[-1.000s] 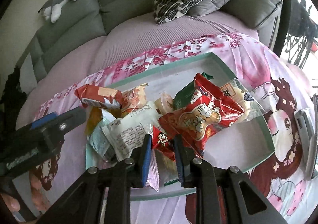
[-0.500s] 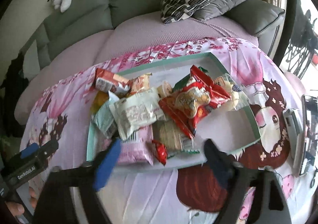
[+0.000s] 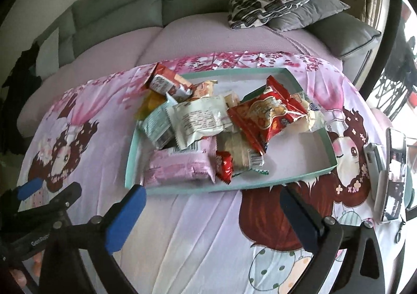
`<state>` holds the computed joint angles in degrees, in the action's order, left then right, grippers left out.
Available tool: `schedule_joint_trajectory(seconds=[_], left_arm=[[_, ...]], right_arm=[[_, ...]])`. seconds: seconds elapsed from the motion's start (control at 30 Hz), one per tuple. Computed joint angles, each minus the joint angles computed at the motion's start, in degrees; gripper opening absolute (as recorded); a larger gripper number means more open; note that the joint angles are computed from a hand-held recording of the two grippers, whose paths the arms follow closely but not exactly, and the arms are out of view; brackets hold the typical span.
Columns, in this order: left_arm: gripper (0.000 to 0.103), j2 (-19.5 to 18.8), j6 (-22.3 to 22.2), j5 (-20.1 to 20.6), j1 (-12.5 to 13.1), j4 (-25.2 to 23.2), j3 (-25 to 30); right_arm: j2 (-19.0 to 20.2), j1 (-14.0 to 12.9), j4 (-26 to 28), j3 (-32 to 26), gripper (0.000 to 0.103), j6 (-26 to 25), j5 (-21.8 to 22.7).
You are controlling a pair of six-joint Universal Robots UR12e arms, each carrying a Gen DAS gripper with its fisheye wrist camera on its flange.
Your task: Organize snacks
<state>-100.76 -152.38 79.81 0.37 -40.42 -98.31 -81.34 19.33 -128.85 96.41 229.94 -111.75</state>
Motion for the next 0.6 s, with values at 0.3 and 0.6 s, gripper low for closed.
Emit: schedule_joint_trajectory(seconds=[0.3, 0.6], left_arm=[[0.099, 0.1, -0.7, 0.9, 0.4, -0.5, 0.1], [0.099, -0.2, -0.7, 1.9, 0.0, -1.7, 0.4]], right_arm=[[0.0, 0.2, 1.1, -0.3, 0.103, 0.3, -0.3], [-0.3, 0.0, 1.3, 0.1, 0.103, 0.9, 0.2]])
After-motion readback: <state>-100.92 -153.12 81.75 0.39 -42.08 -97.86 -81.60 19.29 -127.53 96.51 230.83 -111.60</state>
